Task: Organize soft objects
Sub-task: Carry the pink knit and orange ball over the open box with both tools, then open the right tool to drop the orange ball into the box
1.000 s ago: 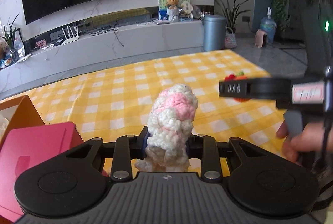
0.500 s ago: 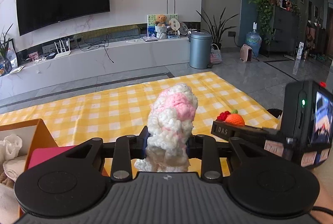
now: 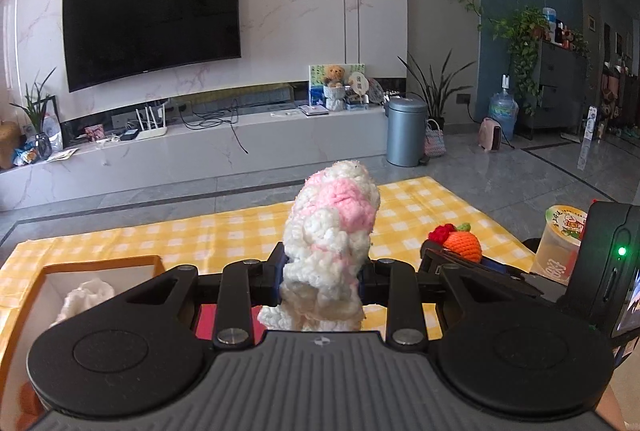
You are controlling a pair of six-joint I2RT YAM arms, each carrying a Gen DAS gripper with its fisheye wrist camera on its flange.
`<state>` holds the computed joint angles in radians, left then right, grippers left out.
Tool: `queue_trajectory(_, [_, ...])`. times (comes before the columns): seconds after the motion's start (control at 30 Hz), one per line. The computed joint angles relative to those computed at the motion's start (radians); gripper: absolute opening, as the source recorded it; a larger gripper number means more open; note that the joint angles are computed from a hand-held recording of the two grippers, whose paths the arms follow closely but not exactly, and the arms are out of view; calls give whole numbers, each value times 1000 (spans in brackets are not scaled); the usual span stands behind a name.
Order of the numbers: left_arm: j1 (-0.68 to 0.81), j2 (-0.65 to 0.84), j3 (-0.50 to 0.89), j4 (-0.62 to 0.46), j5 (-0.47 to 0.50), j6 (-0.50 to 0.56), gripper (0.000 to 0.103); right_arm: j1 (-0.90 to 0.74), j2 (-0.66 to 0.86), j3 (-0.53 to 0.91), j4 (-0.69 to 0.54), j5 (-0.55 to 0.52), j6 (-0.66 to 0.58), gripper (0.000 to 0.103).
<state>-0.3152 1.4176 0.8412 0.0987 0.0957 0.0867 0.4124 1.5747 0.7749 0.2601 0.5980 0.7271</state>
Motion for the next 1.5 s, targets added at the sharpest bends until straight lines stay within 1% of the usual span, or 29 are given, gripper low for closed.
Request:
queue_trajectory(0.13, [78,-80,-39,-18,51,26,35,85,-18,30,4,17,-31,49])
queue_trajectory(0.2, [132,-113,-44,-48,90,43,35,116,-27,52,6,-2,-36,49])
queue_trajectory(0.23, [169,-127,-46,-61,124,44,35,131,-32,55,17,-16,-39,49])
queue_trajectory(0.33, [298,-150,-35,-108,239,38,35,163,-46,55,66,-97,-9,49])
queue_trajectory(0.4, [383,-151,-21,-129,299,37,35,180,-39,75,66,-169,-22,49])
queue_trajectory(0.47, [465,-143,-8,-142,356,45,36,206,-16,127,20,-221,-52,49])
queue_trajectory(0.53, [537,-124,-2,-127,404,46,36,221,7,172,-32,-272,-42,49])
queue_trajectory(0.63, [614,-68,24,-109,431,25,36,231,40,205,-28,-350,-15,49])
queue_trajectory(0.7, [645,-16,51,-115,446,22,36,250,72,253,-58,-374,-40,49])
queue_trajectory(0.83, [688,88,105,-165,480,57,36,289,159,407,-223,-423,-125,50])
queue_trajectory(0.9, [724,126,125,-197,508,83,36,306,203,465,-282,-430,-140,50])
queue_trajectory(1.0, [726,161,149,-223,505,87,36,336,261,521,-308,-422,-205,50])
queue_trajectory(1.13, [769,194,185,-260,533,114,36,374,355,638,-397,-310,-296,50])
queue_trajectory(1.2, [779,204,194,-272,538,111,36,382,395,681,-425,-276,-332,50])
queue_trajectory(1.27, [784,224,213,-282,542,113,36,383,422,707,-437,-258,-335,54])
queue_trajectory(1.3, [786,226,215,-285,545,117,36,382,427,705,-424,-245,-332,59])
queue_trajectory(1.33, [786,226,215,-287,545,118,36,384,432,706,-414,-230,-325,70])
queue_trajectory(1.37, [785,228,218,-288,546,120,36,384,427,695,-396,-219,-320,73])
queue_trajectory(1.5, [778,229,217,-289,552,119,36,385,408,670,-343,-209,-305,73])
